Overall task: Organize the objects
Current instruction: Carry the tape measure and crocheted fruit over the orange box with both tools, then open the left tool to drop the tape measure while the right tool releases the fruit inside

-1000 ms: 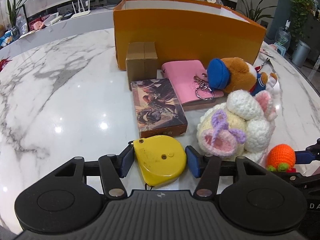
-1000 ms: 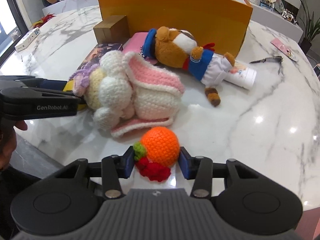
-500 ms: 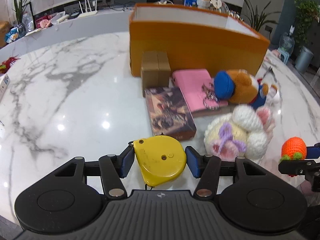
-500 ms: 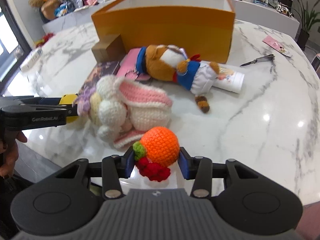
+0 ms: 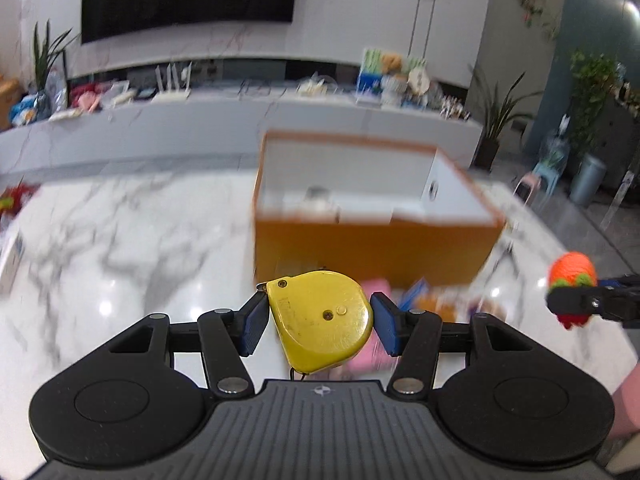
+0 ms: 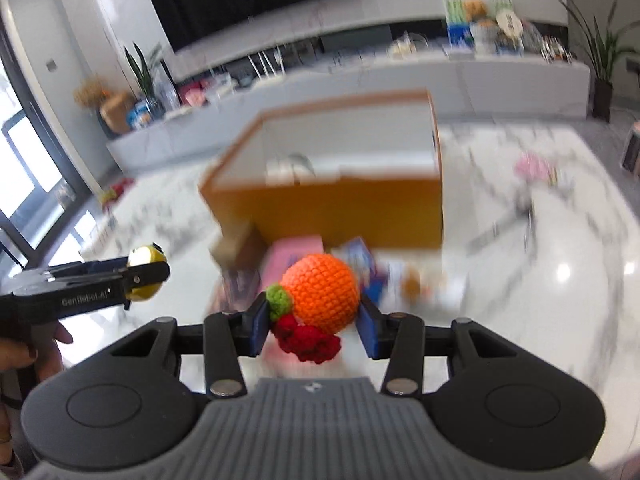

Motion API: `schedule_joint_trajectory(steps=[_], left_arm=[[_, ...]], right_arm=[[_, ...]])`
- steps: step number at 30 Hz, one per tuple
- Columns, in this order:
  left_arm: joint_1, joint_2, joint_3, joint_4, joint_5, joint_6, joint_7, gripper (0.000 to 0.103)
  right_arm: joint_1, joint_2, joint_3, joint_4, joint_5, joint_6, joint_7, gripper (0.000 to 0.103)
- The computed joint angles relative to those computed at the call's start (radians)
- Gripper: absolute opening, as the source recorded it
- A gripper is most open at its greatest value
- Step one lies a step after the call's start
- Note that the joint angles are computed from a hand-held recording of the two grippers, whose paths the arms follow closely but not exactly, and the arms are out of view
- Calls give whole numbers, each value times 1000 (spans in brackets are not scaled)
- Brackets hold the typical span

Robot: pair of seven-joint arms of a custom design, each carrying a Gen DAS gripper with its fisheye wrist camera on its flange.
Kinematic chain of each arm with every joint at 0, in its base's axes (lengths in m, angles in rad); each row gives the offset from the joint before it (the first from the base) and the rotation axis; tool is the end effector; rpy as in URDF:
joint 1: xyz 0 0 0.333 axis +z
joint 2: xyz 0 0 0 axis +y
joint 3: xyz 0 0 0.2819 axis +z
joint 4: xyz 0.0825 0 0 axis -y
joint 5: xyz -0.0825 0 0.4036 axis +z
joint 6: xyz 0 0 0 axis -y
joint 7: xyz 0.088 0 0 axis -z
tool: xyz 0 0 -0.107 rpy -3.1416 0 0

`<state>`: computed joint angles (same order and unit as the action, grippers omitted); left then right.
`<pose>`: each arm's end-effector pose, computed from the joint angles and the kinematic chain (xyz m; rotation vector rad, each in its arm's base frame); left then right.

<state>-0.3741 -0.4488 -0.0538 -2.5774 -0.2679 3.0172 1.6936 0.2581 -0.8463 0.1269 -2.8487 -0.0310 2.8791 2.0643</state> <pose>0.4402 -0.1801 0.4779 -1.4871 2.0300 -1.0603 0.3561 0.1442 0.4845 -1.5716 1.7036 -0.5142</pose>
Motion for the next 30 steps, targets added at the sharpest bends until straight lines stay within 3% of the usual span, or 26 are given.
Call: schedule_joint_trajectory(steps=[3, 5, 8, 10, 13, 15, 21, 30], left_arm=[[3, 134, 7, 193, 8, -47, 25, 65], [43, 252, -29, 354, 34, -110, 25, 65], [88, 457, -76, 616, 74, -229, 2, 65], [102, 602, -96, 791, 159, -317, -65, 65], [111, 785, -116, 1012, 239, -450, -122, 64], [100, 903, -109, 1157, 304, -527, -163, 65], [98, 1127, -108, 1454, 350, -688, -184, 61], [78, 1289, -98, 1675, 367, -819, -189, 61]], right_arm=[[-35, 150, -38, 165, -30, 4, -78, 47], [-11, 287, -104, 305, 1, -21, -150, 47], [41, 504, -191, 529, 102, -97, -299, 47], [38, 636, -209, 672, 161, -176, -368, 47], [10, 825, -202, 872, 225, -292, -438, 47], [-20, 920, -184, 974, 168, -350, -413, 47], [-82, 1110, -135, 1170, 124, -472, -424, 47], [-82, 1298, -133, 1391, 31, -650, -398, 47]])
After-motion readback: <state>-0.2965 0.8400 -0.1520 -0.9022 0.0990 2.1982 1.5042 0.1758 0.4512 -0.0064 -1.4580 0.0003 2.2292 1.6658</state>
